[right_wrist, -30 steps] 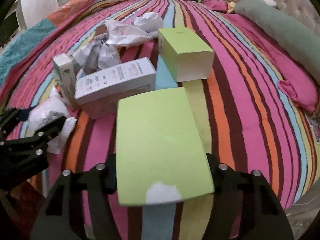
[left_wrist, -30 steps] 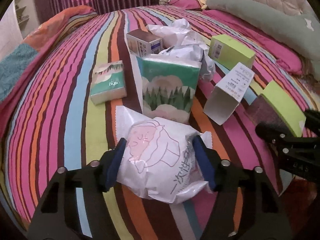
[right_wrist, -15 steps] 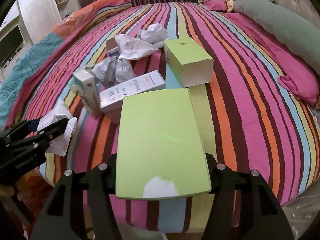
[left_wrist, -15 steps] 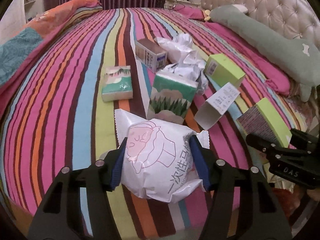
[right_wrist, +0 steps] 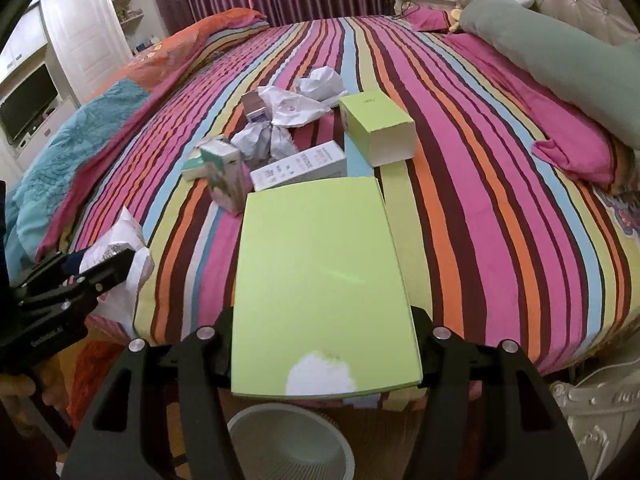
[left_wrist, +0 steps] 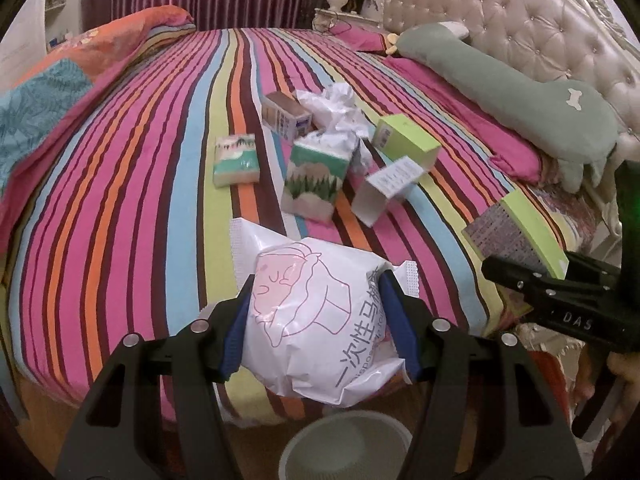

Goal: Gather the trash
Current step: 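Carry the white bag in the left tool and the green box in the right tool over the wastebasket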

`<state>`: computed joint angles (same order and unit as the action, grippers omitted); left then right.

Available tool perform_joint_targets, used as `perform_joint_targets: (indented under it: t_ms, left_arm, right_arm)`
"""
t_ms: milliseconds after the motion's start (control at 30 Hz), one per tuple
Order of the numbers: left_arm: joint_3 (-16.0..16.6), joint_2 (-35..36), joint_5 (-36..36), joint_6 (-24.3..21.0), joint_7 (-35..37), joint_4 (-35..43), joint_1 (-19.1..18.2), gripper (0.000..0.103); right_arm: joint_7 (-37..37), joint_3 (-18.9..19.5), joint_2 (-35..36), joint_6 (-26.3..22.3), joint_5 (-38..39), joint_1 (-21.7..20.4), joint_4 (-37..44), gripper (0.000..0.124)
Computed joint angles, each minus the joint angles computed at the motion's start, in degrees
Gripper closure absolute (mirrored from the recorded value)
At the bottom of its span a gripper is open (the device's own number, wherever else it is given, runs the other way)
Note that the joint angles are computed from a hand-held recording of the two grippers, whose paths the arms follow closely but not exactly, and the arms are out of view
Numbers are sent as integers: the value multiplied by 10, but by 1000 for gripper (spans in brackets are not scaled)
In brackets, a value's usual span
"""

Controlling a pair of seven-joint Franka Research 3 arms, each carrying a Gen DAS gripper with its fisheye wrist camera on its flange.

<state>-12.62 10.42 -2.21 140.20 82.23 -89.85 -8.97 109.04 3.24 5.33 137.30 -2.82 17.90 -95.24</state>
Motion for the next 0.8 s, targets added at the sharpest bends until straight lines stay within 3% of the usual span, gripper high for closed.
perform_joint_targets:
  t_ms: [500,800]
  left_arm:
    - [11,-148,-75,1,68,-194,-21,44]
    - [26,-174,-130,-64,71,-251,-39,44]
  right_arm:
    - [14,24,-104,-8,25,-1,-144,67]
    - [31,35,-145,-23,85,-2,-218,67]
